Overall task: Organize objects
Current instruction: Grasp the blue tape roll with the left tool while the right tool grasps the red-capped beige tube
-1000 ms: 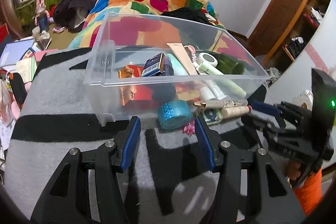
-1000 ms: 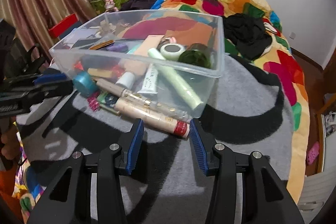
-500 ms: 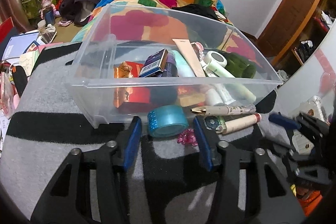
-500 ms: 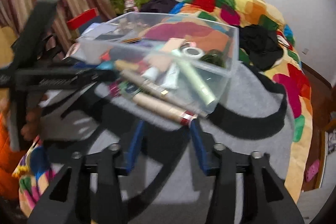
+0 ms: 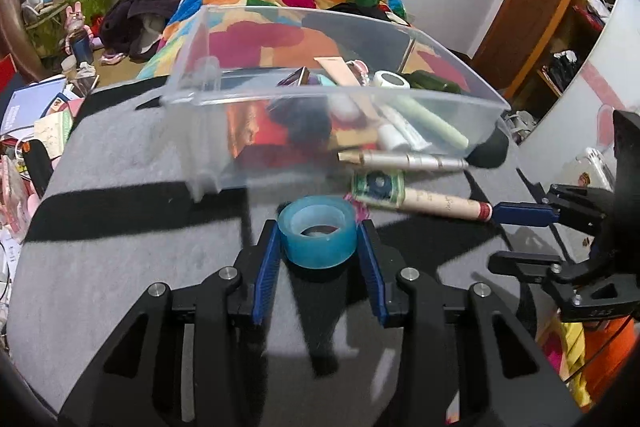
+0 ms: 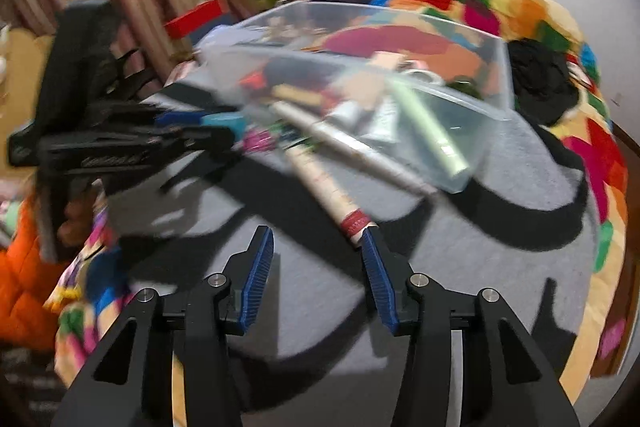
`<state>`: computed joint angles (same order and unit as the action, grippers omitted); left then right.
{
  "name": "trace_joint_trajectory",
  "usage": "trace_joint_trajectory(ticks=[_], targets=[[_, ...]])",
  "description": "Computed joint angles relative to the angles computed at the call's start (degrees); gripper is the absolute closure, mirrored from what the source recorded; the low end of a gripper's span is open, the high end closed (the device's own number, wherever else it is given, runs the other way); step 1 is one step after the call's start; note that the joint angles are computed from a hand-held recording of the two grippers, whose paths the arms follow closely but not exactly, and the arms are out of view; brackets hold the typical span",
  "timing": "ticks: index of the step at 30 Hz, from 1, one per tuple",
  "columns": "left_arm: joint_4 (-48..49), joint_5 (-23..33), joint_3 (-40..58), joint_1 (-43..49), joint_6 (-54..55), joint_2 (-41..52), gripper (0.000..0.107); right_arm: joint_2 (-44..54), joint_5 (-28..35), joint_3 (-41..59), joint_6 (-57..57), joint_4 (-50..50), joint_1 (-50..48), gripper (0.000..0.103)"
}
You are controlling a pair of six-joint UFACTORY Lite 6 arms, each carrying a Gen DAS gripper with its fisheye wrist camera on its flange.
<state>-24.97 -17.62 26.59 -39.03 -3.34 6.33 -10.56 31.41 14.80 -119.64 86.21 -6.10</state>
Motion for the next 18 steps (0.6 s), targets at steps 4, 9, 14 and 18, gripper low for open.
trace_joint_trajectory(ticks=[4,9,14,18], targets=[[-8.3,-1.3,-4.4,-2.1,7.8,-5.4,0.068,-3.5,-5.2,-1.6,-3.2,6.7,4.4,0.060],[-11.6,-1.8,-5.5,-3.6,11.3,-8.0,0.068,6.0,-10.3,5.5,-11.7,21.7,11.1,0.060],[-12.5,-2.6,-5.1,-5.1,11.8,-7.7,0.068,14.7,-11.1,11.7,-10.2,22.0,12.4,0.062],[-10.7,-2.9,-4.5,-5.2,10.1,-6.8,0.068,13.7,-10.9,9.6,-13.2,23.9,12.9,0.084]])
